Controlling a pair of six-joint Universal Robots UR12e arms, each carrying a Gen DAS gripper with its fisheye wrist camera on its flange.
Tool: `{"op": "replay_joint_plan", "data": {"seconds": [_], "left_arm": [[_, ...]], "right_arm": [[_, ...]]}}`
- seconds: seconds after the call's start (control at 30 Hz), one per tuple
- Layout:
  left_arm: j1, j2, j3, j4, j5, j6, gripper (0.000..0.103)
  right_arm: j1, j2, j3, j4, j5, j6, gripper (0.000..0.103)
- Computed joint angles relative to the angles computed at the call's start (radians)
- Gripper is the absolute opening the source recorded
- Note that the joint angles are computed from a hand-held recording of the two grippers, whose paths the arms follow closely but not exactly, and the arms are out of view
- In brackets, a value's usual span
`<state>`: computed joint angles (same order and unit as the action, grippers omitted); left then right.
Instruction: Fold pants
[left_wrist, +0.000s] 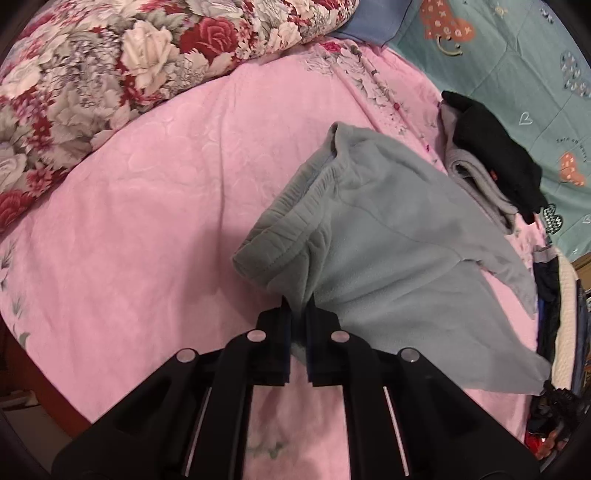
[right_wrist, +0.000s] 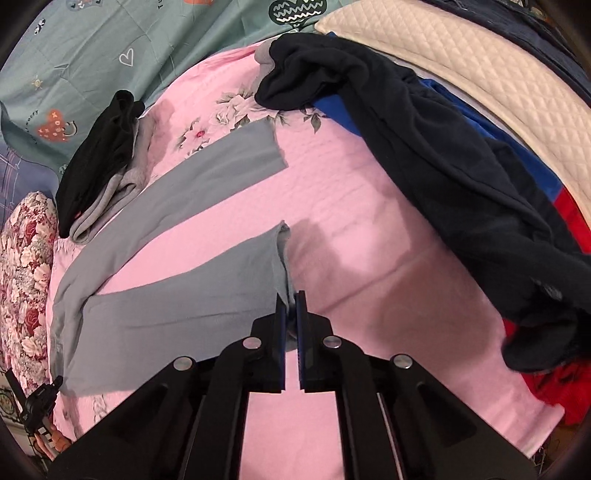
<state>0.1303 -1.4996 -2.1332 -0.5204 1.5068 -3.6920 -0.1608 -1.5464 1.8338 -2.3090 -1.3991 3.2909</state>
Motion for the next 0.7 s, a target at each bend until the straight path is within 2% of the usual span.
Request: {"op": "replay_joint_plan", "data": {"seconds": [0.17,0.2,0.27,0.3,0.33,0.37,0.43,0.47,0.5,0.53,0.57,0.6,0.63,0.67,0.7], "left_arm": [[0.028,0.030,-0.017,0.017,-0.027,0.002,0.006],[0.033,0.022,-0.012,0.000,-0.046,0.018,0.006],[0.032,0.001,0.009,-0.091,-0.080,0.056,0.007],[0.027,-0.008,0.016,-0.118,-0.078,0.065,0.011],[0.017,-0.008,0.012,-0.103,-0.053,0.074,0.011],[0.009,-0.004,0.012,-0.106,-0.035,0.084,0.016],[0.003,0.007,0.016,-0.116,-0.006,0.097,0.054],[0.006,0.019,0.010,-0.093,0.001,0.095,0.074],[0.008,0.032,0.003,-0.062,0.007,0.089,0.076],[0.006,0.041,0.004,-0.037,0.024,0.089,0.076],[0.000,0.043,0.013,-0.026,0.043,0.091,0.076],[-0.003,0.039,0.025,-0.013,0.050,0.100,0.078],[-0.002,0.029,0.041,-0.001,0.041,0.116,0.079],[0.003,0.015,0.060,0.001,0.020,0.133,0.082],[0.009,-0.010,0.088,-0.003,-0.014,0.148,0.082]], "right_arm": [[-0.028,-0.058,0.050,-0.030,0.004,0.020,0.004],[-0.037,-0.066,0.059,-0.034,0.014,0.023,0.004],[-0.051,-0.073,0.071,-0.014,0.027,0.022,0.004],[-0.048,-0.068,0.071,0.002,0.018,0.021,0.004],[-0.042,-0.057,0.067,0.031,0.001,0.011,0.004],[-0.033,-0.046,0.062,0.053,-0.019,0.006,0.004],[-0.016,-0.029,0.052,0.096,-0.071,-0.001,0.007],[-0.006,-0.025,0.048,0.096,-0.099,-0.008,0.014],[0.009,-0.023,0.039,0.100,-0.147,-0.004,0.031],[0.027,-0.020,0.027,0.102,-0.205,-0.004,0.034],[0.042,-0.024,0.023,0.067,-0.239,-0.018,0.037],[0.048,-0.028,0.019,0.030,-0.239,-0.039,0.050],[0.054,-0.029,0.011,-0.003,-0.227,-0.057,0.053],[0.057,-0.022,-0.004,-0.052,-0.185,-0.086,0.053],[0.066,-0.005,-0.031,-0.060,-0.171,-0.100,0.053]]}}
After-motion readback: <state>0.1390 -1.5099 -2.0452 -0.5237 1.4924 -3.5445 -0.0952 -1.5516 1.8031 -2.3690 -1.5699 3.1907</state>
